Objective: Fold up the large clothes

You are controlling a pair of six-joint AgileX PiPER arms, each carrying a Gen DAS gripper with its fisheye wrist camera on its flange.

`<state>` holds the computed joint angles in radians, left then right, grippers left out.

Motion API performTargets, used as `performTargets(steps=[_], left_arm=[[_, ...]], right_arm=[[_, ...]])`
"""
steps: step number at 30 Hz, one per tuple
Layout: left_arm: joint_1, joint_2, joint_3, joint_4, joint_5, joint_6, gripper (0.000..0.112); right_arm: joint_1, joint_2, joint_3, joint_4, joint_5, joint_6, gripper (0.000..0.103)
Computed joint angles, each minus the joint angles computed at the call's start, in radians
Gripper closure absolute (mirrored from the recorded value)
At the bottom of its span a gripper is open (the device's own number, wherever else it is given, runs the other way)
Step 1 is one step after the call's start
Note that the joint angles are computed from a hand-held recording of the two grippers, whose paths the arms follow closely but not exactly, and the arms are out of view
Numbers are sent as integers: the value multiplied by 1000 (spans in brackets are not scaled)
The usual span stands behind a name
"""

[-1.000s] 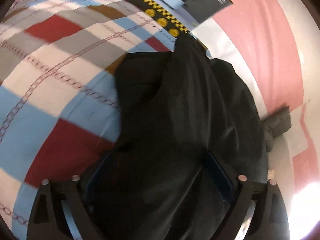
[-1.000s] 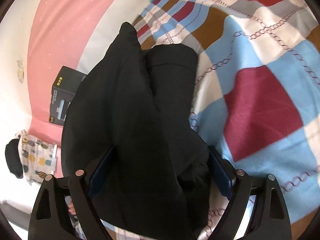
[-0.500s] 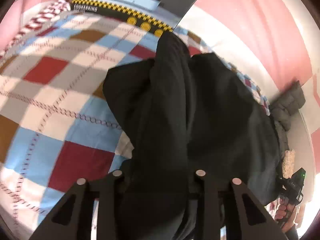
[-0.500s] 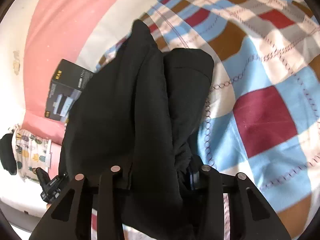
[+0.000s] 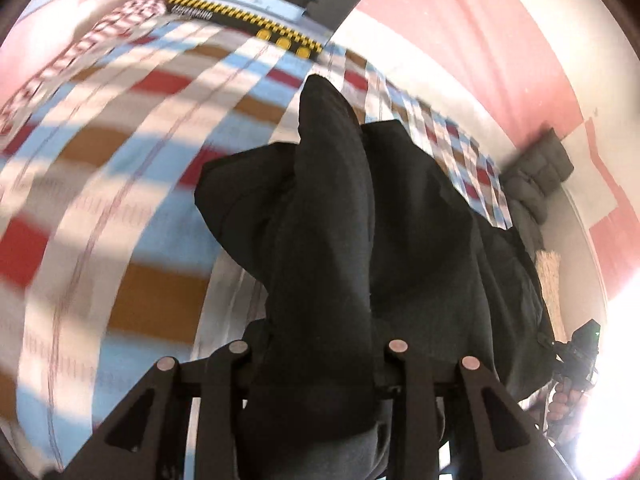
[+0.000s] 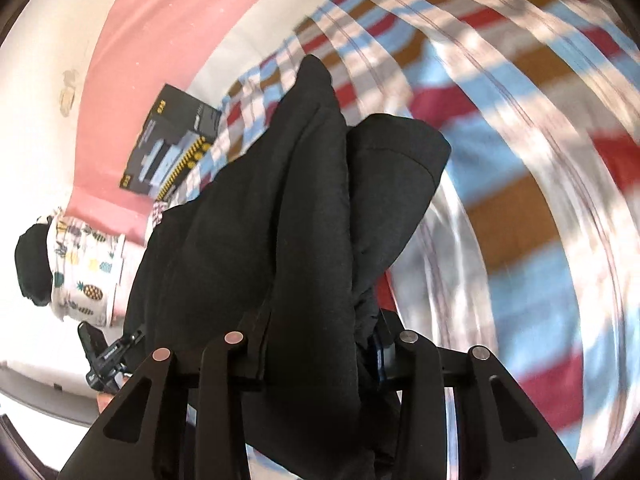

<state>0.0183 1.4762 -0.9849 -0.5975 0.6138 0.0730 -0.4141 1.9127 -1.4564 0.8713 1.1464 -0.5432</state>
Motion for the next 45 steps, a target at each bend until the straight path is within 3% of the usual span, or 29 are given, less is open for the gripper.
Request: performTargets(steps=[4, 7, 10, 13, 16, 25, 30, 33, 37, 42, 45], left_arm=[[-11, -174, 198, -15, -1, -11, 79], [-39, -227, 279, 12, -35, -30, 78], [-69, -206, 302, 52, -86, -70, 73], [-80, -201, 287, 104, -79, -146, 69], [-133, -211, 254, 261, -60, -313, 67], [-315, -263, 176, 696, 101, -759, 60], [-421, -242, 118, 861, 198, -914, 60], [-426, -238, 109, 871, 223, -919, 60], [-397, -240, 113, 826, 225, -884, 56], [-268, -300, 173, 678, 191, -755, 48], [-319, -317, 168, 773, 211, -828, 48]], right_arm=[[-89, -122, 237, 8, 4, -93, 65], [-124, -154, 342, -2, -17, -141, 62], [-111, -145, 373, 1, -67, -154, 57], [-96, -157, 368, -23, -84, -129, 50], [-83, -200, 373, -70, -107, -97, 46], [-115, -382, 431, -126, -194, -104, 44], [-32, -467, 434, -145, -283, -107, 44], [77, -506, 461, -222, -402, -58, 44], [183, -494, 476, -291, -488, -18, 44], [242, -456, 488, -296, -527, -31, 44], [267, -436, 492, -315, -557, -20, 44]])
